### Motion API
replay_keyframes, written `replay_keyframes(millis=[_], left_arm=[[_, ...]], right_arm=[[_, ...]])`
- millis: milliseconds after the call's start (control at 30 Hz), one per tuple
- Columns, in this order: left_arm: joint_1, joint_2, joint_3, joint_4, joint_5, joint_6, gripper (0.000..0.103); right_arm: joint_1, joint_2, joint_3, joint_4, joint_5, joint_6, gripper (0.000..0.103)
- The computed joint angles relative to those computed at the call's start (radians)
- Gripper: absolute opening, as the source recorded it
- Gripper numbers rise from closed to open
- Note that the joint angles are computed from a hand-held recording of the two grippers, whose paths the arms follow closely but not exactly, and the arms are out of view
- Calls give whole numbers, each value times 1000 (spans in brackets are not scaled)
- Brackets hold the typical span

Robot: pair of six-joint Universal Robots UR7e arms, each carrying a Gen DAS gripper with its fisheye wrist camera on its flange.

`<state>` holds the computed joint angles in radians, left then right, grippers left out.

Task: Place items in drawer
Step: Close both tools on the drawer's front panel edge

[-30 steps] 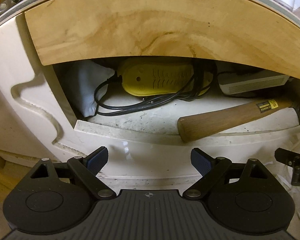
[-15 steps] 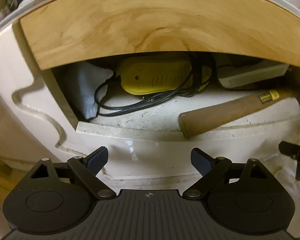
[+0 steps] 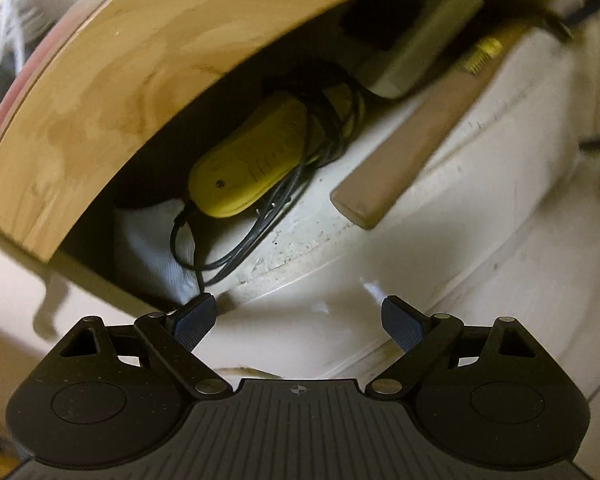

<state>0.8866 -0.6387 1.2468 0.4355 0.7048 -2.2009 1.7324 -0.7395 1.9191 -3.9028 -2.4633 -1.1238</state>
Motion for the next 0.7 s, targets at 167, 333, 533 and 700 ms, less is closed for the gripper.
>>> replay_keyframes(millis=[167,333,533,700], left_arm=[[4,-4,26,-58,1,195,91],[9,15,17,-68,-9,323,91],[16,20,7,-93,-20,393,82],[17,-4,40,-166,-17,477,54]], right_arm=[[-11,13,-7,-40,3,-150,103],[-26,15,-8,-50,6,-278,98],[-36,11,-10,-30,-3,-324,91],[-36,7,-13,-15,-25,-312,58]])
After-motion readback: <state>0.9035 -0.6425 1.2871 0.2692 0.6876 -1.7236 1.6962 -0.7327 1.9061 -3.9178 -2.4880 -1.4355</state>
